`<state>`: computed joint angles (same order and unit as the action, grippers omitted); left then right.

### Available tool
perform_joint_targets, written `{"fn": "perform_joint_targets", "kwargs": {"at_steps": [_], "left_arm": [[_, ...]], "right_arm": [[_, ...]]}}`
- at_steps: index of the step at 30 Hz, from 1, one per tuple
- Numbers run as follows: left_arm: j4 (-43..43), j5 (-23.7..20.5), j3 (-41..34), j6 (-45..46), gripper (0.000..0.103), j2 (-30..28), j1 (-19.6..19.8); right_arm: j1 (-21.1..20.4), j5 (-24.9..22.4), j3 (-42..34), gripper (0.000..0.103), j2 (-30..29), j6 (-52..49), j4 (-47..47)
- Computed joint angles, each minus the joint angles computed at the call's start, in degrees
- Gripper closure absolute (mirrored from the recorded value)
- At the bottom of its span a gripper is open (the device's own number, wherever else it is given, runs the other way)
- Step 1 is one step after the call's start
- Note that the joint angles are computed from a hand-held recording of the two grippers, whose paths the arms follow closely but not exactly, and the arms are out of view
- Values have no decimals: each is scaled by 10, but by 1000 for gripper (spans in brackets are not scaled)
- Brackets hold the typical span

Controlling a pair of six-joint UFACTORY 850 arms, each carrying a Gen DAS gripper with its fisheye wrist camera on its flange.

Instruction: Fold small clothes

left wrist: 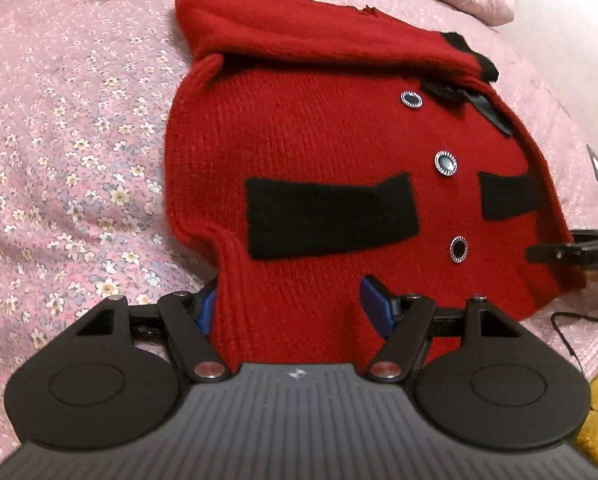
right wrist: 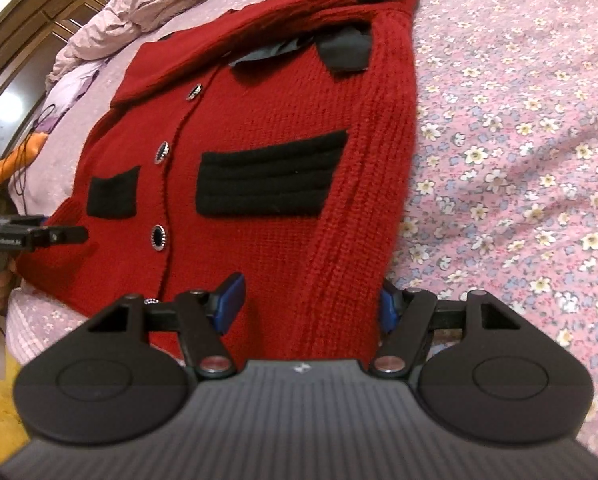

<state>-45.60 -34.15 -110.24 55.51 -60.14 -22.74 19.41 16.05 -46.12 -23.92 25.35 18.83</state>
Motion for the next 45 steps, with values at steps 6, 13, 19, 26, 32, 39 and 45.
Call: {"fn": "perform_joint_targets", "kwargs": {"at_steps": [6,13,19,26,32,39,45], "left_arm": [[37,8,-7,-19,30,-6,-9],[135,34,-16,-80,45,-9,-29],[75,19,-23,-100,88,-10,-10],[-102,-29,-13,8,89,8,15],[-211,-61,-35,56,90,9,24],[-271,-63,-85,36,90,-7,28],[-248,-58,-173,-53,90,-50,27]], "right_arm": [[-9,19,0,36,-7,92,-89],[-11,39,14,76,-2,117,-103],[-17,115,47,88,17,160,-139],[-27,198,68,89,44,178,-173],[-39,254,63,90,57,180,-176],[-55,312,56,90,55,196,-168],[-71,344,43,90,43,223,-160]]}}
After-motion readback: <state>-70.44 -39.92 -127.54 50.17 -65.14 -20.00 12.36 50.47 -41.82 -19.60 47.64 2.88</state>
